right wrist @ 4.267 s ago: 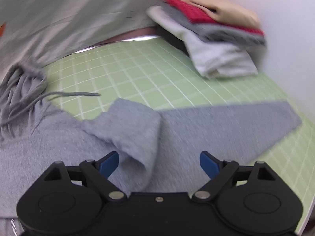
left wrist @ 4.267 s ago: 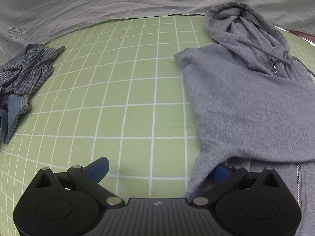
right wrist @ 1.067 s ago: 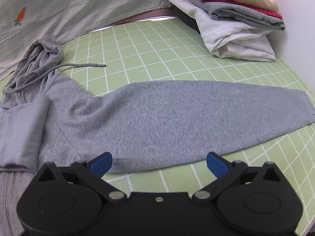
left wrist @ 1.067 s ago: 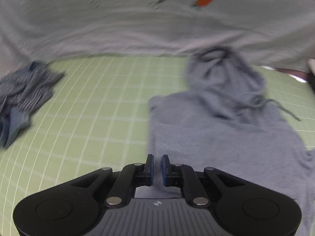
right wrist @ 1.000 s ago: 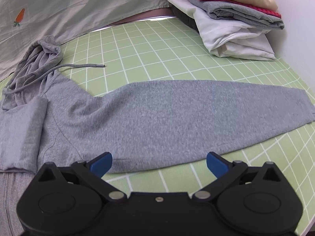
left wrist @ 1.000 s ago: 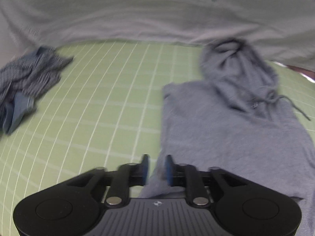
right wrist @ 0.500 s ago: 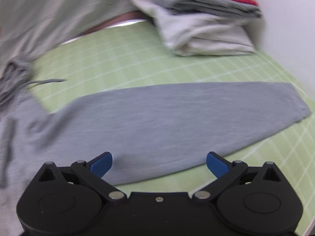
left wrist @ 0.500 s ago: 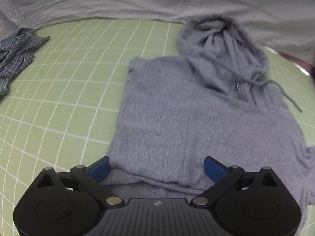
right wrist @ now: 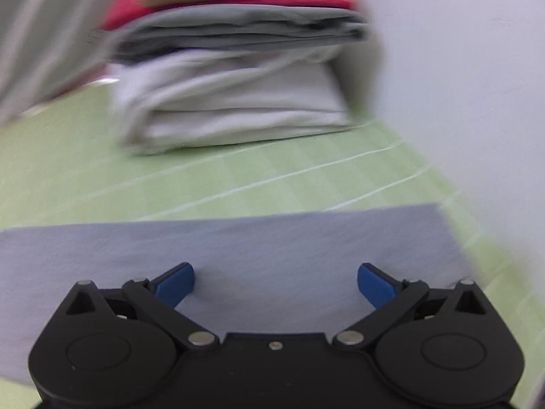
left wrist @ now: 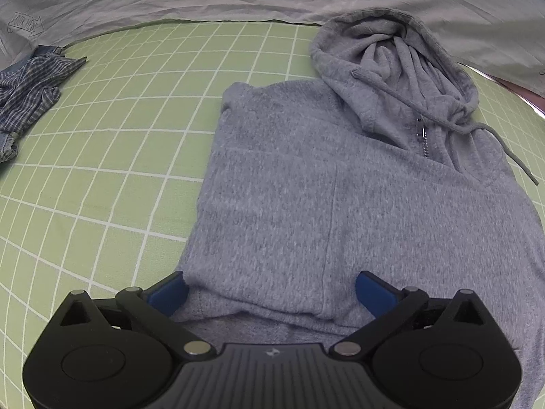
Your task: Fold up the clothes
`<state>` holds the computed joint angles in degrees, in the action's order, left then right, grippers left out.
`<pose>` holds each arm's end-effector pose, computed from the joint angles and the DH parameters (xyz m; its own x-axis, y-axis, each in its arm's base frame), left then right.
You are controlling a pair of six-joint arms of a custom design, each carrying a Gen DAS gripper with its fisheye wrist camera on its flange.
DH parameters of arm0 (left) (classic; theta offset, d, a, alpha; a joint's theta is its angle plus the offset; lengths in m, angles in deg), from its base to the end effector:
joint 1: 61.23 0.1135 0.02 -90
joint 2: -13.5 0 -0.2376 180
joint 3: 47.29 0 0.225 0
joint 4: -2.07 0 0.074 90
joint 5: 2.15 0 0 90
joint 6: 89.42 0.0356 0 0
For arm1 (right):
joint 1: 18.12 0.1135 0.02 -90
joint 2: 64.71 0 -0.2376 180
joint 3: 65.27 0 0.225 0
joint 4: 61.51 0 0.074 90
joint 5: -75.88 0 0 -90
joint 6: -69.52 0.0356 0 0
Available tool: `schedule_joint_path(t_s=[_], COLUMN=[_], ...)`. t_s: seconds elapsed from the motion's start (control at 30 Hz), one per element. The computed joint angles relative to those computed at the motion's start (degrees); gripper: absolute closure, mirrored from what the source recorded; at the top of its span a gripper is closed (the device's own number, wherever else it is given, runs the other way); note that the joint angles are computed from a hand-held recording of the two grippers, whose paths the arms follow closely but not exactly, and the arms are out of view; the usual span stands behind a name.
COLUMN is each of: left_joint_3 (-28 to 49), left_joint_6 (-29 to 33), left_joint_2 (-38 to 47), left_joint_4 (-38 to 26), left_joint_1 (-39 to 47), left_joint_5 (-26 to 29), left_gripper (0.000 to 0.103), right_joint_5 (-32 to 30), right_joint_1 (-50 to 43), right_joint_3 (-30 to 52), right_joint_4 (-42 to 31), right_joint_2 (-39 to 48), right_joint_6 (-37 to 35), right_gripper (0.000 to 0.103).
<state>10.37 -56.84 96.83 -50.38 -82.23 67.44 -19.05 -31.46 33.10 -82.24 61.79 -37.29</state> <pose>0.2073 -0.0663 0.1470 -0.7185 -0.5701 -0.3984 -0.6251 0.7805 0.0103 0.4208 -0.0966 0.1160 -0.7520 -0.1178 -0.6485 -0.0445 0.9907 -0.1283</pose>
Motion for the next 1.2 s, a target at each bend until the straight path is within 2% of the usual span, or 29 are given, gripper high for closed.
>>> schedule_joint_path(t_s=[0.13,0.2,0.23,0.3,0.4,0.53,0.6,0.63,0.67,0.7,0.73,0.9,1.07,1.2], left_joint_3=[-0.02,0.03,0.17,0.45,0.75,0.66,0.55,0.48,0.46,0.47,0.51,1.10,0.54,0.14], left_joint_6=[-0.63,-1.14,-1.26,-1.48,-2.33,-3.29,-3.38,-3.43,-3.44,-3.51,-3.56,-1.43,-3.48,-4.84], left_joint_2=[0.13,0.11,0.28,0.55,0.89,1.00,0.94,0.86,0.82,0.81,0.78,-1.11,-7.44,-11.22], left_joint_4=[-0.01,-0.18,-0.19,-0.25,-0.35,-0.25,-0.16,-0.15,-0.16,-0.19,-0.29,-2.83,-9.22,-15.64], left_joint_1=[-0.12,-0.43,-0.43,-0.42,-0.77,-1.15,-1.23,-1.28,-1.27,-1.30,-1.31,-0.55,-4.84,-9.87], left_joint_5=[-0.40,-0.64,-0.67,-0.74,-1.23,-1.90,-2.04,-2.09,-2.12,-2.16,-2.12,-0.34,-3.42,-6.72], left_gripper=[0.000,0.000,0.000,0.000,0.000,0.000,0.000,0.000,0.000,0.000,0.000,0.000,0.000,0.000], right_joint_5=[-3.09,-7.40,-7.75,-8.48,-7.30,-7.41,-8.71,-9.09,-9.48,-9.98,-10.64,-16.90,-28.97,-30.64], right_joint_1=[-5.45,-8.24,-9.17,-10.52,-10.05,-7.87,-6.64,-5.98,-5.35,-4.84,-4.34,-0.48,5.05,13.06], right_joint_3=[11.66,17.20,17.71,17.33,12.12,8.28,5.00,3.30,1.46,-0.91,-3.26,-17.86,-33.14,-42.23], right_joint_4=[-5.60,-9.79,-9.42,-8.27,-3.97,-3.41,-3.12,-2.77,-2.33,-1.61,-1.04,1.68,9.46,16.97], right_joint_2=[6.67,9.52,10.06,10.18,7.93,5.43,2.76,1.39,-0.05,-1.72,-3.25,-13.44,-22.03,-28.30], right_joint_6=[0.86,1.20,1.41,1.57,3.14,3.65,2.66,2.45,2.41,3.17,4.88,14.04,34.27,46.65], right_gripper=[0.000,0.000,0.000,0.000,0.000,0.002,0.017,0.035,0.067,0.081,0.085,0.091,0.093,0.094])
